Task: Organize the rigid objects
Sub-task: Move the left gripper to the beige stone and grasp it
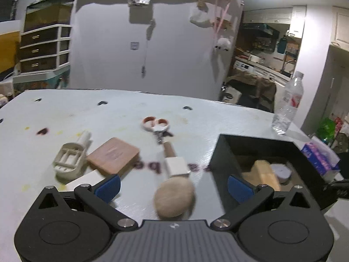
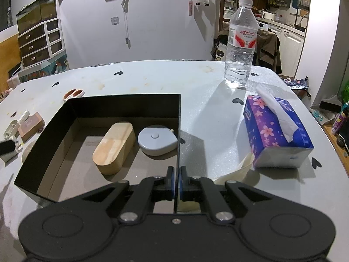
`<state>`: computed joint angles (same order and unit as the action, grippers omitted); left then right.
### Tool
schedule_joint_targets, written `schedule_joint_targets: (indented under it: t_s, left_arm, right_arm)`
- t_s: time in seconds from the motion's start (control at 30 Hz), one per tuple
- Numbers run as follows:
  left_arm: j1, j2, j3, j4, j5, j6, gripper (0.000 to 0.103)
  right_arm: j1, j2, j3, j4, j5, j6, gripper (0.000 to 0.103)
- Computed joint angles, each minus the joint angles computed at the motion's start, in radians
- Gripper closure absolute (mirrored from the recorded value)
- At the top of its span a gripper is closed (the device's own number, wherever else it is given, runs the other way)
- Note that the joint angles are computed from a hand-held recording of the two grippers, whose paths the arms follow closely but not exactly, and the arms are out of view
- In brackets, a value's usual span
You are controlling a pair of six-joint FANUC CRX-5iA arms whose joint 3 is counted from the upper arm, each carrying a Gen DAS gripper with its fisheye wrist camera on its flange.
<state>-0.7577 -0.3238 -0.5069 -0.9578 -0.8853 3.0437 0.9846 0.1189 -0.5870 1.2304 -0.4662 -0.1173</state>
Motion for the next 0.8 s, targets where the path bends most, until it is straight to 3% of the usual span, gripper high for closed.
schedule_joint_targets:
  t_s: [0.17,0.27,0.47,0.8]
  left_arm:
    - [-0.015,0.007,-0.029,-0.019,-0.006,0.002,0.001]
    - [-0.001,0.018,-0.039,-0.011,0.029,-0.033,0.003]
    - [0.083,0.053,-0.048,0.044,0.156,-0.131,0.019]
    - [0.131,0.13,-0.016,0.034,0.188,-0.196,0.033]
  right_arm:
    - [0.001,0.0,-0.001,0.001,-0.001,-0.001,0.099]
    - [0.001,0.0,-0.001,0.001,-0.001,-0.001,0.099]
    - [0.001,0.0,0.0,-0.001,-0.002,0.001,0.099]
    - [0.001,0.001,0.0,0.0,0.0,-0.001,0.099]
